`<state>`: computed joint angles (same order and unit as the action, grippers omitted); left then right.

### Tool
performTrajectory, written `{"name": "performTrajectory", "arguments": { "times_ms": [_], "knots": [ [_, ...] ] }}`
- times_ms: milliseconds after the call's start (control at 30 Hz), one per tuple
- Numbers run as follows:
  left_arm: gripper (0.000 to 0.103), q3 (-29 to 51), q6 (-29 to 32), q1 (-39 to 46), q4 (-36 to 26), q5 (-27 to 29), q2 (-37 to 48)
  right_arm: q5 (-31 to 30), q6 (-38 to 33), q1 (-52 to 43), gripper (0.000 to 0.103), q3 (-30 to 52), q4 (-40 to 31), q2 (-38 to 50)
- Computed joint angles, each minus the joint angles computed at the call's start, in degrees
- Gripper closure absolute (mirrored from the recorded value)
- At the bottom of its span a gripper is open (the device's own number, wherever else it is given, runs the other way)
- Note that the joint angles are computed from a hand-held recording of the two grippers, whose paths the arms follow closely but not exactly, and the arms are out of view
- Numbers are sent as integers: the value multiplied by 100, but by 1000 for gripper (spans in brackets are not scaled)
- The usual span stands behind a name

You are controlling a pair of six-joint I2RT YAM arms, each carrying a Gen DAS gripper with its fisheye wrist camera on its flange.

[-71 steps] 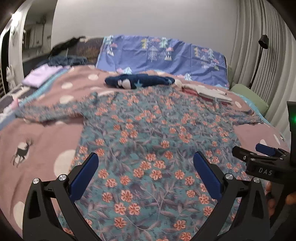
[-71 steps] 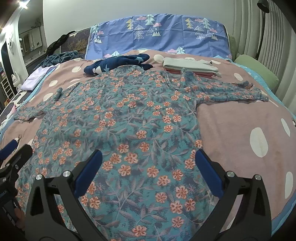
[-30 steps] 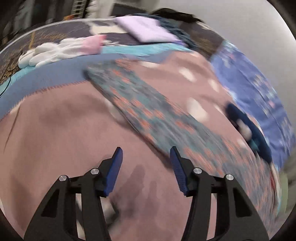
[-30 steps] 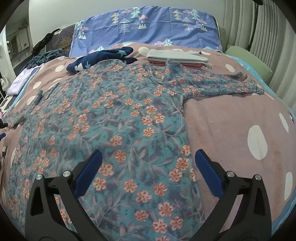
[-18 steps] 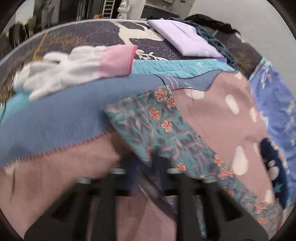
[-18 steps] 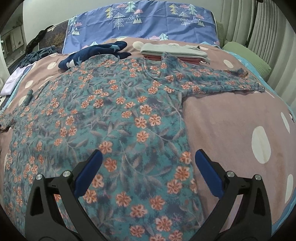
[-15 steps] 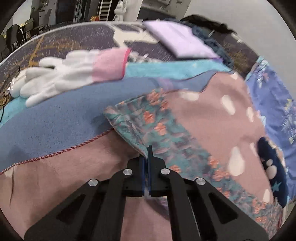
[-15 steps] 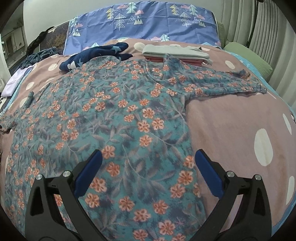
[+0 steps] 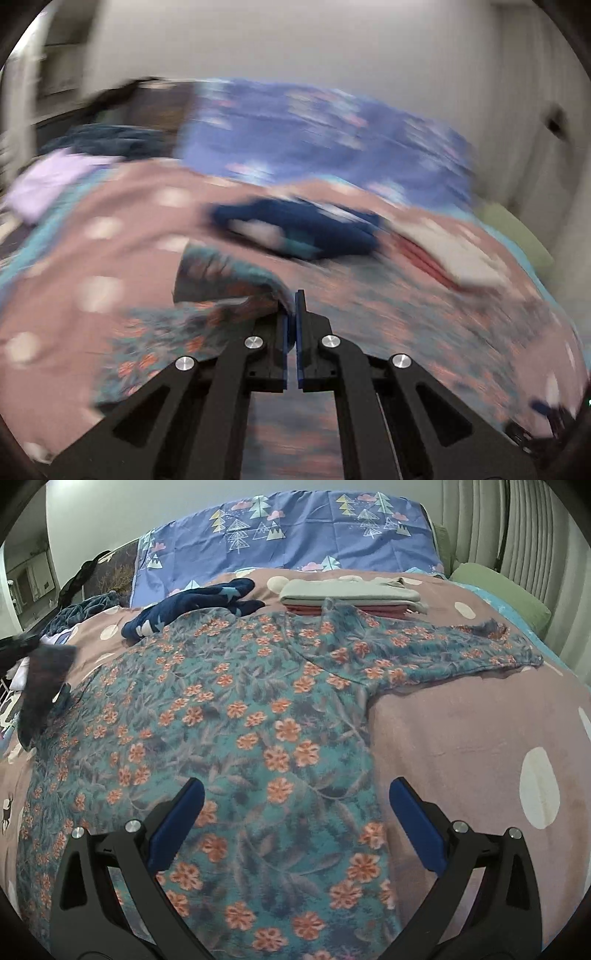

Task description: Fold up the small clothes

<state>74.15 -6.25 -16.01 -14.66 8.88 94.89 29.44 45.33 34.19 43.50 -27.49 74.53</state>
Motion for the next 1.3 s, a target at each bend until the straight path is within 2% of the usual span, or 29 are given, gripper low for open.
{"name": "performTrajectory", "arguments": {
  "times_ms": [100, 167, 200, 267, 300, 333, 400, 467, 500, 600, 633, 700, 733, 800, 900, 933, 967, 1000, 1033, 1067, 1167, 1233, 1300],
  "knots": [
    [98, -120, 37, -845, 98, 31, 412, -26, -1, -177, 2, -200, 5, -266],
    [79, -189, 56, -1217, 33, -58, 658, 32, -22, -261, 2, -295, -18, -438],
    [66, -229, 83, -1333, -2, -46, 762, 49, -78, -314, 2, -369, 13, -566],
    [61, -474, 270, -1337, 112, -8, 707, 124, -216, -366, 2, -513, 117, -792],
    [56, -644, 378, -1324, 138, -40, 578, 167, -305, -386, 6, -571, 203, -880],
    [49, -827, 422, -1281, 183, -82, 405, 133, -416, -428, 11, -596, 287, -922],
    [44, -1293, 527, -1026, 366, -70, -72, -235, -786, -586, 40, -499, 421, -854],
    [40, -1764, 657, -703, 458, -173, -674, -699, -1144, -680, 58, -306, 531, -657],
    [37, -1887, 682, -611, 489, -320, -835, -944, -1383, -682, 61, -139, 620, -480],
    [34, -2192, 878, -232, 478, -912, -1179, -1260, -2047, -453, 61, 440, 910, 132],
    [34, -2234, 937, -114, 450, -1053, -1180, -1325, -2207, -378, 57, 635, 951, 332],
    [34, -2276, 1031, 88, 438, -1564, -1077, -1556, -2588, -228, 44, 1177, 1086, 875],
    [34, -2282, 1102, 165, 473, -1725, -1043, -1649, -2732, -159, 42, 1482, 1121, 1170],
    [34, -2228, 1261, 208, 607, -2220, -850, -1843, -2957, -48, 36, 2320, 968, 1951],
    [32, -1983, 1328, 296, 405, -2662, -607, -1779, -3021, 24, 37, 3446, 579, 3015],
    [29, -1910, 1299, 344, 367, -2715, -512, -1781, -2972, 3, 41, 3721, 470, 3297],
    [29, -1835, 1273, 399, 343, -2740, -410, -1773, -2896, -23, 66, 3969, 357, 3544],
    [28, -1775, 1242, 447, 322, -2762, -318, -1763, -2855, -83, 101, 4182, 212, 3746],
    [28, -1711, 1196, 518, 279, -2788, -223, -1792, -2790, -186, 100, 4311, 94, 3861],
    [28, -1638, 1119, 573, 226, -2811, -133, -1824, -2588, -286, 100, 4152, 208, 3750],
    [24, -1595, 947, 842, 193, -2502, -111, -2221, -1937, -762, 100, 2665, 1254, 2475],
    [24, -1603, 901, 896, 214, -2430, -77, -1946, -1833, -969, 100, 1971, 1403, 1843],
    [24, -1628, 901, 850, 294, -2492, -19, -2256, -1808, -1310, 95, 1381, 1375, 1423]
  ]
}}
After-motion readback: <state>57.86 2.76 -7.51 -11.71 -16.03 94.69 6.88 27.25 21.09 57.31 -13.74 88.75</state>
